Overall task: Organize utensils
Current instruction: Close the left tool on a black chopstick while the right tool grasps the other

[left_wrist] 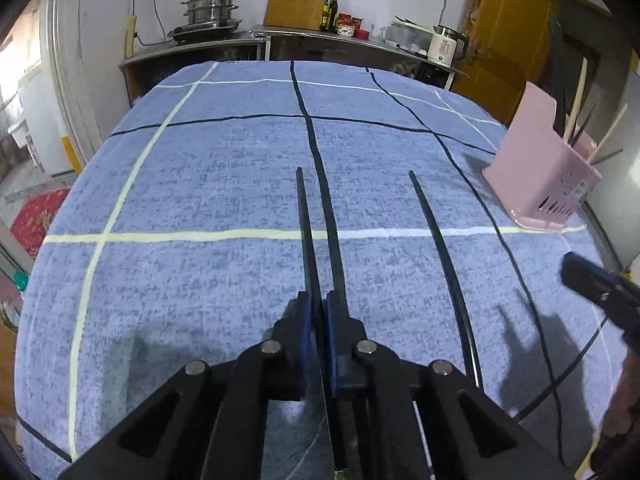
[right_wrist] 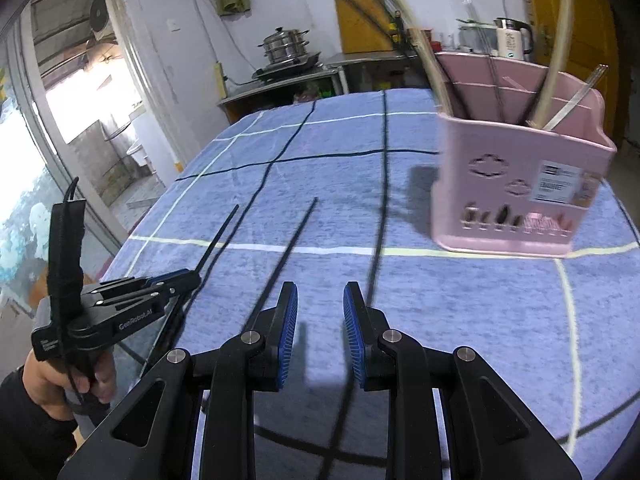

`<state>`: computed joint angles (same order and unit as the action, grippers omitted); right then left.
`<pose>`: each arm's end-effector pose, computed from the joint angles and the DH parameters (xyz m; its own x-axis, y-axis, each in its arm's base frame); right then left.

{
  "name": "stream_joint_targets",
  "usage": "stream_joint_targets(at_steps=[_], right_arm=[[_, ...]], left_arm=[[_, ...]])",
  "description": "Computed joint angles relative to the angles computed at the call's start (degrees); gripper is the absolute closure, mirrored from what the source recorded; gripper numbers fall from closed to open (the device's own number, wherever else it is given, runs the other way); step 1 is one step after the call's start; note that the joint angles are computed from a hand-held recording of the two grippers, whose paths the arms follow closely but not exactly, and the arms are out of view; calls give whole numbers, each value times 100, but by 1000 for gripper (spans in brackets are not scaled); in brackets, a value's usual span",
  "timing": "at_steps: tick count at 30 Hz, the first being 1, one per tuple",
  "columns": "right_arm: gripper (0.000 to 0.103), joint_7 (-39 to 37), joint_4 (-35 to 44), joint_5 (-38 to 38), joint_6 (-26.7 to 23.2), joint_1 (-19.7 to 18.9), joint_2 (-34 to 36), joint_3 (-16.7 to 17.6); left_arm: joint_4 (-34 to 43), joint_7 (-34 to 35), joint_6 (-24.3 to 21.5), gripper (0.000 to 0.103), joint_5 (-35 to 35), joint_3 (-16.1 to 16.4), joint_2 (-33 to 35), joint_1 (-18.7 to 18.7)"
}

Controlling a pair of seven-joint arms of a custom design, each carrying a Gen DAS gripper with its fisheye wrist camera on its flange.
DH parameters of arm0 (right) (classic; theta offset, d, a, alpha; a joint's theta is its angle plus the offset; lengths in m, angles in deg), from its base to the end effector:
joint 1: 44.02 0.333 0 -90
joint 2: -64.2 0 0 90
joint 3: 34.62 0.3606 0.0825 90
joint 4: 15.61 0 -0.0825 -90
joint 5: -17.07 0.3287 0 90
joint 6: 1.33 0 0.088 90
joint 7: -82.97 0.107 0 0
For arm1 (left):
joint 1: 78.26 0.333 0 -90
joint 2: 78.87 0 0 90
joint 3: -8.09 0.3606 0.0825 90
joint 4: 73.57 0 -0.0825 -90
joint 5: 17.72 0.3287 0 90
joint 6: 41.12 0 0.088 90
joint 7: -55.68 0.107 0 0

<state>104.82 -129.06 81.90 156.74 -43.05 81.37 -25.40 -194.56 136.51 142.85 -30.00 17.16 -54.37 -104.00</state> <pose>0.5984 0.0603 0.4295 0.4364 -0.8653 -0.2465 -0.7261 -0.1769 -0.6645 0.5893 -0.1672 0.3767 -0.0030 -0.9877 0.1561 -0.7881 -0.0938 -0.6084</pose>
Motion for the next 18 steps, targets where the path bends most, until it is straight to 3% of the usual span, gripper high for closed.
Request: stream_joint_targets(at_steps=[2,4,6,16,18], right_arm=[[78,124,93,-131,9,67,99,5],[78,276,199,-298,-12,104,205,44],[78,514,318,-529,-1,159,333,73],[78,1918,976,-1986,69,260,1000,252],[78,2428,1091,-2519,124,454,1122,78]], left_arm=[[121,58,-81,95,3,-198,36,209],[266,65,-164,94,53,-197,107,243],[477,126,-322,92,65,-464,205,521],[785,26,-414,92,267,-420,398,618],[782,8,-412,92,235,-501,394,710]])
